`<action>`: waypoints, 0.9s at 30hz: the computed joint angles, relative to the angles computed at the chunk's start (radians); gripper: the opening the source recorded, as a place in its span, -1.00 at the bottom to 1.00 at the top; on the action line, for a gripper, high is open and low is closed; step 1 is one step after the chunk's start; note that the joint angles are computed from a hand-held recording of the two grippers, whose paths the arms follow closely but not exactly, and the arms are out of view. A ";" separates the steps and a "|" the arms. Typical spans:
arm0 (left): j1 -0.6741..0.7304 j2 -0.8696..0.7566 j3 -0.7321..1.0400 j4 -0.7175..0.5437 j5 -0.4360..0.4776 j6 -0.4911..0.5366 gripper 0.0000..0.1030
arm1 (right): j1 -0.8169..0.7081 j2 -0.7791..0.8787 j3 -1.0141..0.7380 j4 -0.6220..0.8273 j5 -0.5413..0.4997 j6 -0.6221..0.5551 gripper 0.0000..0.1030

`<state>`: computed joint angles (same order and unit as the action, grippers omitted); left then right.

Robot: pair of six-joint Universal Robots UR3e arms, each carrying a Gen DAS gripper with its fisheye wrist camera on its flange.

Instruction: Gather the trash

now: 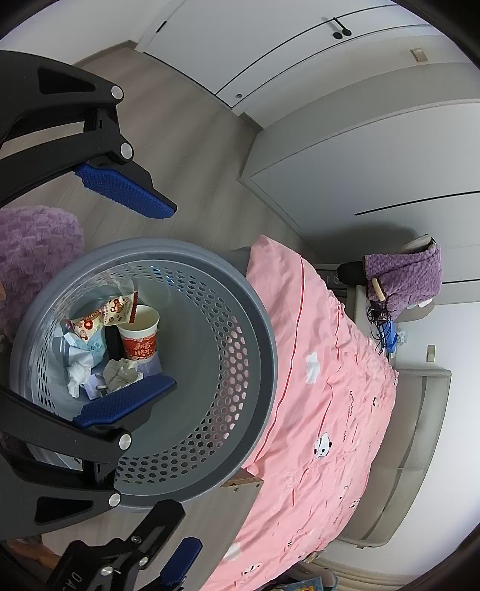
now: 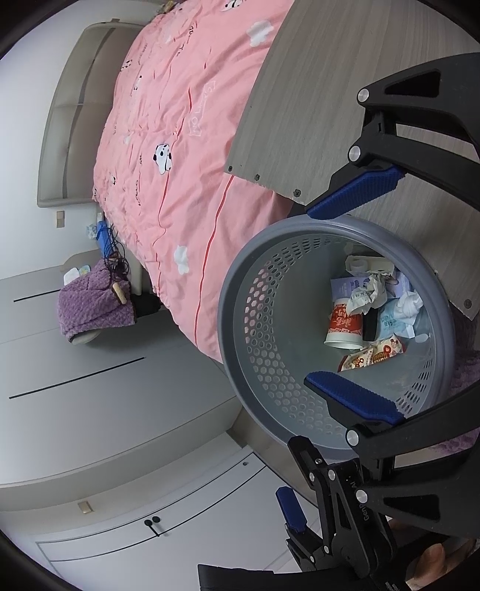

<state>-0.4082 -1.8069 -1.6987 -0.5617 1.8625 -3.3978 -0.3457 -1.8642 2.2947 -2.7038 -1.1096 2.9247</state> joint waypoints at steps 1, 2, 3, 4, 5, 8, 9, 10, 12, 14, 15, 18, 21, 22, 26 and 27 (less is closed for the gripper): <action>0.001 0.003 -0.003 0.002 -0.001 -0.003 0.61 | 0.002 0.002 0.002 -0.007 -0.003 0.003 0.73; 0.002 0.005 -0.006 0.003 -0.002 -0.004 0.61 | 0.002 0.001 0.004 -0.013 -0.005 0.005 0.79; 0.004 0.005 -0.005 0.003 -0.002 -0.003 0.61 | 0.004 0.001 0.005 -0.018 -0.009 0.008 0.82; 0.006 0.007 -0.006 0.004 -0.002 -0.002 0.61 | 0.006 0.002 0.005 -0.021 -0.013 0.011 0.83; 0.007 0.009 -0.007 0.005 -0.003 -0.002 0.61 | 0.005 0.003 0.005 -0.022 -0.014 0.014 0.84; 0.009 0.018 -0.015 0.015 -0.002 -0.007 0.61 | 0.004 0.007 0.007 -0.032 -0.022 0.023 0.87; 0.010 0.020 -0.017 0.016 -0.002 -0.008 0.61 | 0.004 0.006 0.008 -0.034 -0.025 0.026 0.88; 0.011 0.022 -0.019 0.017 -0.003 -0.009 0.61 | 0.004 0.006 0.007 -0.032 -0.025 0.027 0.88; 0.013 0.024 -0.019 0.018 -0.003 -0.010 0.61 | 0.003 0.005 0.004 -0.023 -0.025 0.026 0.88; 0.014 0.026 -0.020 0.018 -0.007 -0.008 0.61 | 0.006 0.008 0.000 -0.018 -0.027 0.026 0.88; 0.015 0.027 -0.021 0.017 -0.009 -0.006 0.61 | 0.005 0.007 0.000 -0.017 -0.026 0.025 0.88; 0.012 0.025 -0.019 0.015 -0.006 -0.004 0.61 | 0.006 0.001 0.001 -0.013 -0.025 0.024 0.88; 0.014 0.025 -0.017 0.012 -0.016 0.002 0.61 | 0.008 -0.003 0.004 -0.016 -0.027 0.024 0.88; 0.014 0.025 -0.018 0.013 -0.018 0.003 0.61 | 0.007 -0.004 0.005 -0.015 -0.026 0.023 0.88; 0.009 0.022 -0.013 0.011 -0.014 0.003 0.61 | 0.007 -0.005 0.005 -0.014 -0.027 0.023 0.88; 0.009 0.023 -0.012 0.008 -0.016 0.002 0.61 | 0.007 -0.005 0.005 -0.015 -0.027 0.025 0.88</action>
